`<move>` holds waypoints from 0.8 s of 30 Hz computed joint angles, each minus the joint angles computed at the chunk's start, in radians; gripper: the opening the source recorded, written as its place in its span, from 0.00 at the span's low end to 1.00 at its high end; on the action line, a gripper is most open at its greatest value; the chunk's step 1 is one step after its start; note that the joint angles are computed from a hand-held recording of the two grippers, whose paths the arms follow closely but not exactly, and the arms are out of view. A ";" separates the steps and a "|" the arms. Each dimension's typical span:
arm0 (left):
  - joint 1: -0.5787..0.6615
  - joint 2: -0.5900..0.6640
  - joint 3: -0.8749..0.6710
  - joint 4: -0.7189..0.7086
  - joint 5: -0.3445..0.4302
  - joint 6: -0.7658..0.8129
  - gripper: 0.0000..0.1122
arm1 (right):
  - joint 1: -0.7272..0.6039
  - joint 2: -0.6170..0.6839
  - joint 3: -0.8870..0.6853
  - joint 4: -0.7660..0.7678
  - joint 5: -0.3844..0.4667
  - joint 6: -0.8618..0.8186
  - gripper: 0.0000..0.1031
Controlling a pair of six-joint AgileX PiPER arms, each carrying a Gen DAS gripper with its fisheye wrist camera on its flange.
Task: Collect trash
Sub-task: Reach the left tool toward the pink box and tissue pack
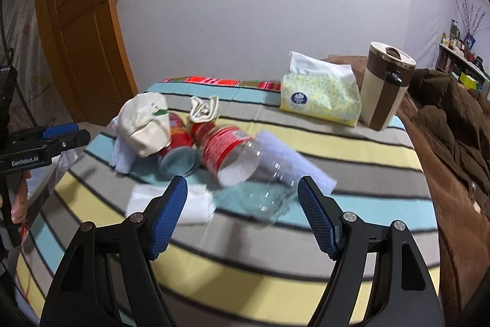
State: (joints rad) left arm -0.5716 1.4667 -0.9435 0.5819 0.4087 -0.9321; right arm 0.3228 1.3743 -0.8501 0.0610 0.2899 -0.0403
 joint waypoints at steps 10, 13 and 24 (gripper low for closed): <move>0.075 0.149 -0.087 -0.163 -0.063 0.216 0.59 | -0.060 0.164 -0.130 0.257 0.068 -0.368 0.74; 0.080 0.159 -0.089 -0.214 -0.082 0.295 0.60 | -0.047 0.180 -0.146 0.234 0.093 -0.393 0.74; 0.101 0.204 -0.133 -0.257 -0.109 0.397 0.57 | -0.044 0.233 -0.212 0.203 0.142 -0.399 0.74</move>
State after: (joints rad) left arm -0.4703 1.6702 -1.0766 0.3254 0.2995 -0.5350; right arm 0.2790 1.6076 -1.0621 0.2643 0.4323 -0.4392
